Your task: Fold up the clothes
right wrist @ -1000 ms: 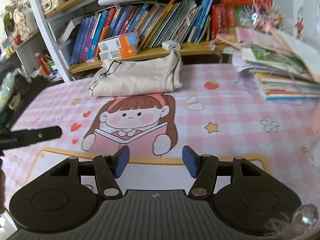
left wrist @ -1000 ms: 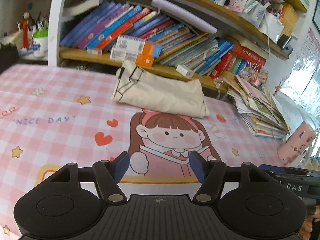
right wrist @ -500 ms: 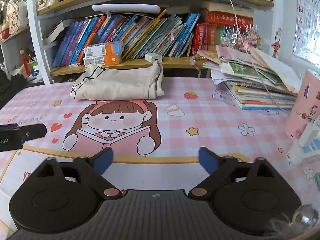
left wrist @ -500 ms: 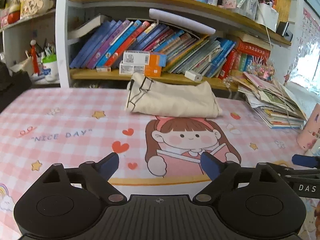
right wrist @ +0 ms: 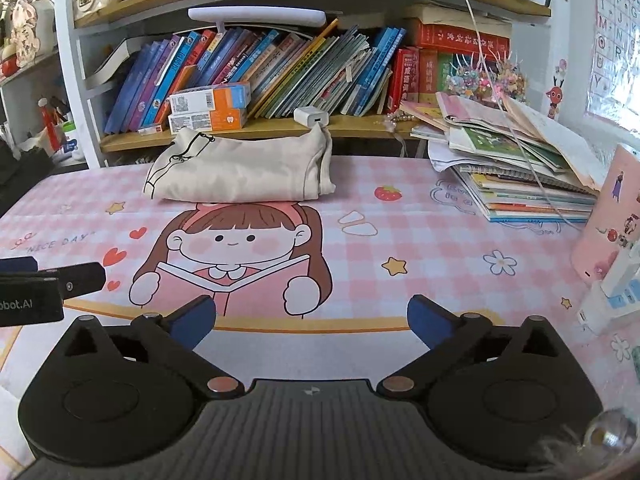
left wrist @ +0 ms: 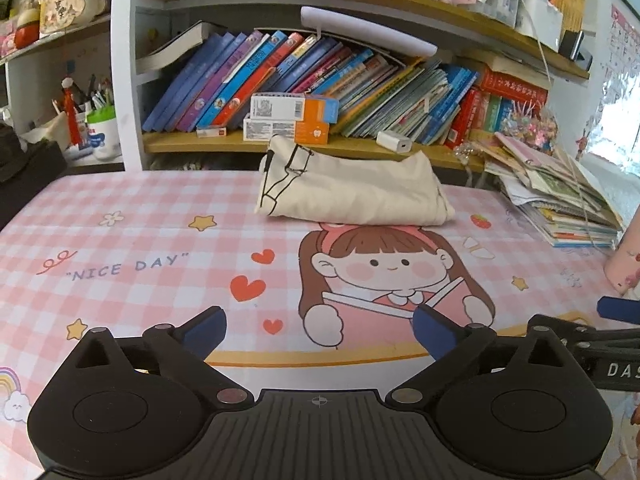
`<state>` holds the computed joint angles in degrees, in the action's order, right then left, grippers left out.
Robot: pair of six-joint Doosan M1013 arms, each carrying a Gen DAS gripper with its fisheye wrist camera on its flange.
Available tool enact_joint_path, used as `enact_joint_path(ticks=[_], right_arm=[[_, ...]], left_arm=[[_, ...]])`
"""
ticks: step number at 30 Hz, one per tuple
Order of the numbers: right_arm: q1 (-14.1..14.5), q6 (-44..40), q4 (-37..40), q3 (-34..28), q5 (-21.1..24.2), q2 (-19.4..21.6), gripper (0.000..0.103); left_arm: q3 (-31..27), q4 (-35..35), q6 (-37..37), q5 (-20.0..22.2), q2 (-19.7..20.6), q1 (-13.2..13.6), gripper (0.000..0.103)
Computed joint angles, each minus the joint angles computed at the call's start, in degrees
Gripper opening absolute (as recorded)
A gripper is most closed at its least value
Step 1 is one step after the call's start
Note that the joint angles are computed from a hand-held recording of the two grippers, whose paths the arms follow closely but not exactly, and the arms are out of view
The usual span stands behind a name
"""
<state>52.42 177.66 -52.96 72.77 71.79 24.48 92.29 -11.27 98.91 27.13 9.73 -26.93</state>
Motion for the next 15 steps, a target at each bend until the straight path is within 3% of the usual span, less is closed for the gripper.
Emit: enact_joint_path(ticks=[15], right_arm=[[-0.8, -0.3, 1.3, -0.6, 0.3, 0.6, 0.103]], left_arm=[[-0.9, -2.4, 3.9, 1.6, 1.1, 0.1, 0.103]])
